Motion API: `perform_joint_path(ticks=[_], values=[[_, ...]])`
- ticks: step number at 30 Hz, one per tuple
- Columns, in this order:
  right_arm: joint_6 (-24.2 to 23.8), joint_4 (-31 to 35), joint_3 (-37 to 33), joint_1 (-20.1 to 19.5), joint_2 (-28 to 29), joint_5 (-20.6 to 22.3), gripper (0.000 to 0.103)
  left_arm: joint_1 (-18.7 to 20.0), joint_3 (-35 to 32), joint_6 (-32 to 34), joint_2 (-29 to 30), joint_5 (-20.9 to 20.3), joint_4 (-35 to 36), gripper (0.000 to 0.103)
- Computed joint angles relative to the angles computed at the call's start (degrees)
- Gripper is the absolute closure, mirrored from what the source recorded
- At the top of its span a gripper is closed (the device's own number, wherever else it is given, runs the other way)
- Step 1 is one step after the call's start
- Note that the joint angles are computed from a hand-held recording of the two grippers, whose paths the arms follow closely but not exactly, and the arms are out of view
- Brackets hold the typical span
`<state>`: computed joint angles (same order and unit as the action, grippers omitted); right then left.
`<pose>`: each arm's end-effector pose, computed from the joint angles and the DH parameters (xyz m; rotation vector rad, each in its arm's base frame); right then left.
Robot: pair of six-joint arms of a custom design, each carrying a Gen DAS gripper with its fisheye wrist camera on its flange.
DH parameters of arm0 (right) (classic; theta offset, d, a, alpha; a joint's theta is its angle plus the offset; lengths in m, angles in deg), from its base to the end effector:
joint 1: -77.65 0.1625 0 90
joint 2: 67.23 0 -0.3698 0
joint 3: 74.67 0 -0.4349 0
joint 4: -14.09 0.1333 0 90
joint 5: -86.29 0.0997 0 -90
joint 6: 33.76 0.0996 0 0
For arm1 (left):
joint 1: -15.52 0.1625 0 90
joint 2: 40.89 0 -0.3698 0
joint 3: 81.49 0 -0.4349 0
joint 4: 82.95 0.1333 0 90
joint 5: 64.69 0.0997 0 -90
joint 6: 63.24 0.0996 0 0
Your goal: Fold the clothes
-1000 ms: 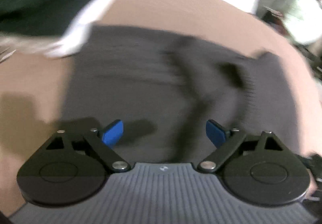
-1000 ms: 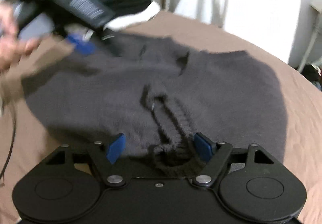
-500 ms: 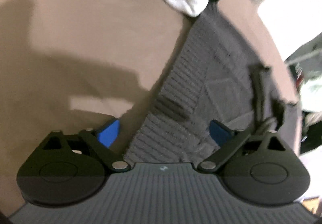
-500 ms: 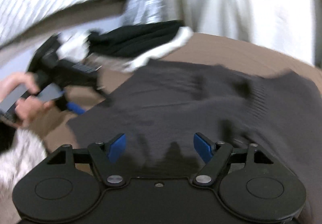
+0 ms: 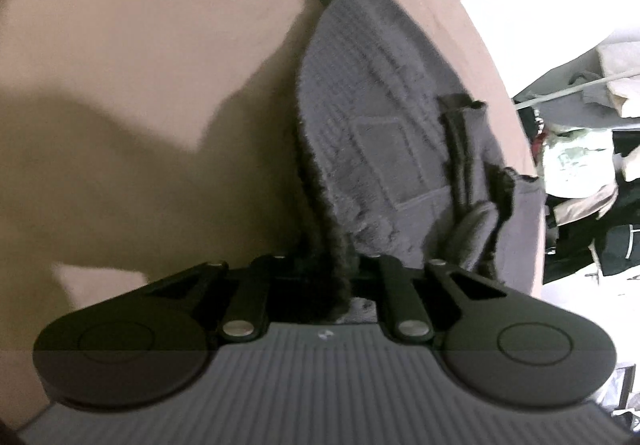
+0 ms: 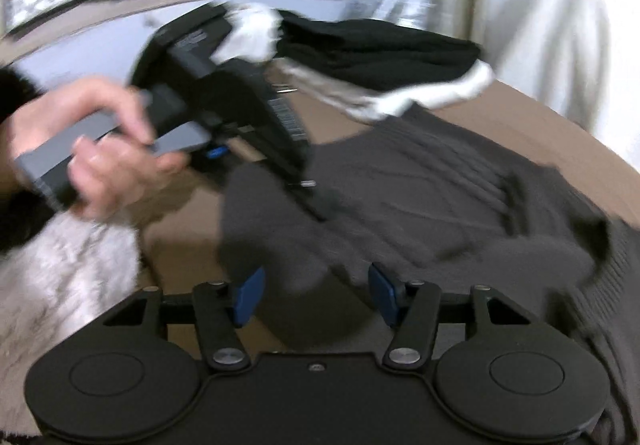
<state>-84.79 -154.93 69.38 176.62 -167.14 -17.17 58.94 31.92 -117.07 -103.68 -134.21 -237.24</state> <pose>0.1689 -0.3638 0.2015 1.2318 -2.3288 0.6605 -0.2940 -0.5098 0.0881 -0.2567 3.0153 -0.6520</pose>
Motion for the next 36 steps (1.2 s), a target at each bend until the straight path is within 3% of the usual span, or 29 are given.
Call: perform_joint_path(ticks=[2, 4, 6, 7, 8, 9, 10, 11, 14, 16, 20, 23, 24, 27, 28, 30, 32, 34, 35, 36], values=[[-2.2, -0.8, -1.4, 1.2, 3.7, -0.9, 0.04, 0.4, 1.3, 1.3, -1.2, -1.9, -3.3, 0.092], [-3.8, -3.7, -2.1, 2.4, 7.2, -2.3, 0.038, 1.9, 2.7, 2.4, -0.7, -7.6, -11.5, 0.092], [-6.7, -12.8, -2.2, 3.5, 12.6, -5.3, 0.022, 4.5, 3.7, 2.4, 1.3, -14.8, -20.5, 0.092], [-9.2, -18.5, -2.5, 4.1, 16.1, -7.4, 0.023, 5.1, 3.7, 1.2, 2.1, -15.5, -21.4, 0.092], [-11.9, -23.1, -3.2, 4.5, 19.5, -9.5, 0.032, 4.8, 3.4, 0.6, 2.0, -13.8, -19.9, 0.092], [-13.3, -25.3, -4.1, 4.5, 21.4, -10.6, 0.067, 3.9, 3.1, 1.8, 1.7, -11.5, -18.8, 0.092], [-13.8, -26.8, -5.2, 4.8, 23.2, -12.1, 0.081, 3.1, 2.8, 3.1, 1.5, -9.8, -18.6, 0.092], [-11.9, -26.7, -6.0, 4.9, 23.6, -12.5, 0.088, 2.3, 2.5, 4.5, 1.5, -8.9, -19.4, 0.092], [1.6, -23.2, -4.9, 2.2, 16.5, -5.9, 0.094, -0.1, 0.0, 7.0, 2.7, -9.1, -20.3, 0.092], [6.6, -23.4, -3.2, 1.1, 11.7, -3.3, 0.094, -2.1, -3.9, 9.0, 5.2, -9.9, -18.8, 0.092], [7.9, -26.4, 1.6, -0.2, 0.8, -0.8, 0.095, -6.5, -14.6, 16.1, 12.5, -13.3, -14.0, 0.092], [12.3, -30.6, 6.3, -4.1, -9.4, 2.8, 0.094, -9.1, -25.1, 20.0, 21.0, -15.3, -6.6, 0.092], [12.7, -33.4, 7.6, -5.8, -11.6, 2.7, 0.094, -9.8, -29.2, 20.6, 24.3, -15.3, -3.0, 0.092], [7.5, -42.2, 9.0, -9.8, -9.8, -3.3, 0.094, -11.6, -40.5, 22.8, 33.9, -13.2, 7.7, 0.092], [8.3, -41.1, 9.5, -12.1, -10.8, -4.0, 0.094, -11.9, -42.8, 23.8, 36.2, -12.5, 10.0, 0.092], [13.0, -34.1, 11.1, -17.4, -16.4, -1.3, 0.094, -12.0, -45.0, 25.6, 38.7, -12.6, 12.7, 0.092], [14.5, -29.2, 12.1, -21.6, -20.2, 1.4, 0.095, -12.3, -45.3, 28.0, 39.1, -12.4, 13.6, 0.09], [13.8, -28.2, 12.2, -22.9, -20.8, 2.3, 0.095, -12.9, -43.3, 31.2, 37.1, -10.9, 12.3, 0.084], [13.9, -28.0, 12.0, -22.9, -20.7, 2.4, 0.096, -13.5, -41.6, 33.1, 35.4, -9.3, 11.4, 0.069], [14.1, -27.8, 11.6, -22.7, -20.4, 2.3, 0.095, -14.2, -39.8, 35.1, 33.6, -6.8, 10.5, 0.042]])
